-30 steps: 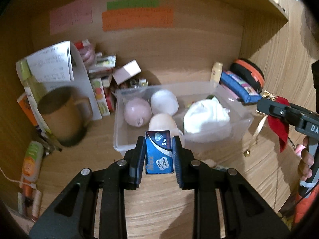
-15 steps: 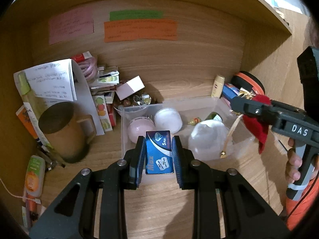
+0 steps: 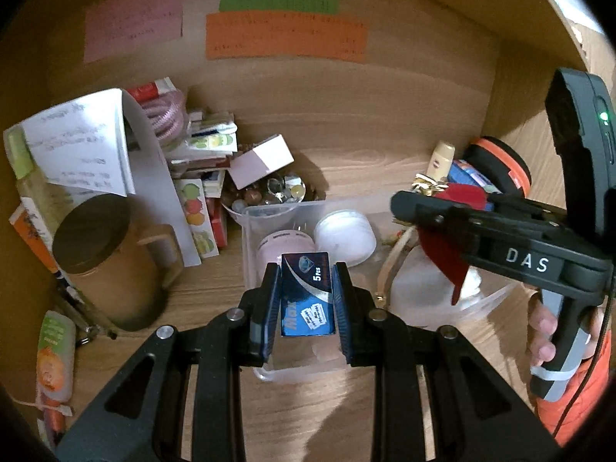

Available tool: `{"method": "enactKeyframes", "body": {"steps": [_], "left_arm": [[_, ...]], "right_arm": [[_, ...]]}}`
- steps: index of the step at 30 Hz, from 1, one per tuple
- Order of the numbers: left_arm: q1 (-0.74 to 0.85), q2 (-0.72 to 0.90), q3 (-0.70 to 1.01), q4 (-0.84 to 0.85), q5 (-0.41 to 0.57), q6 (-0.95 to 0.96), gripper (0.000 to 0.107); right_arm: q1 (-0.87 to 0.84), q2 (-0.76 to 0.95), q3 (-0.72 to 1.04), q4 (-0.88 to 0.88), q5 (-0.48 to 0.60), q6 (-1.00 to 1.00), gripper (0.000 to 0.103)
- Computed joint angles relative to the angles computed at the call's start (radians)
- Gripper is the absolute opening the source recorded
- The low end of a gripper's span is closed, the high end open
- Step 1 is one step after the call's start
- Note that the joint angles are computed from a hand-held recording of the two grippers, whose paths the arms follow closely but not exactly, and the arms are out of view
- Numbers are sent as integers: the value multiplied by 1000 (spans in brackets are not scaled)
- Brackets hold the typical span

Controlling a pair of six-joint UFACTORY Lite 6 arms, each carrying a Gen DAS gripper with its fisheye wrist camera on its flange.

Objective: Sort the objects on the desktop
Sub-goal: 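Carry the red pouch and blue card box over the clear box, then release the blue card box and red pouch into the clear box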

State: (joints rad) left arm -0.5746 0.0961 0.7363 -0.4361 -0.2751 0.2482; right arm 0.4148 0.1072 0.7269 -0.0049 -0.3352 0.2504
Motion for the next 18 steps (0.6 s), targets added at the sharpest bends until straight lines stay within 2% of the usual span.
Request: {"method": "enactKeyframes", "body": {"steps": [2,4,7,9,13,16,18], "left_arm": [[12,35,22,27,-3,-25,26],[27,77,47,70,-3,-63,26],[43,117,69,149,-7,-138,26],[43,137,78,144,-18,-133,26],[37,162,83,216,-42,-186,26],[27,186,98,184,-54,-145,26],[31,192,97,248,-62,-202,26]], "right_arm": [[-11,43,24,-95,-9,99,45],[-8,79,42,-91,-12,95,45],[11,134,74,58,-8,-40,45],[20,171,97,176,-4,-143,45],[30,212,127,284,6,-246,44],[35,231,140,317,8,-283,44],[29,242,148,298,15,-263,44]]}}
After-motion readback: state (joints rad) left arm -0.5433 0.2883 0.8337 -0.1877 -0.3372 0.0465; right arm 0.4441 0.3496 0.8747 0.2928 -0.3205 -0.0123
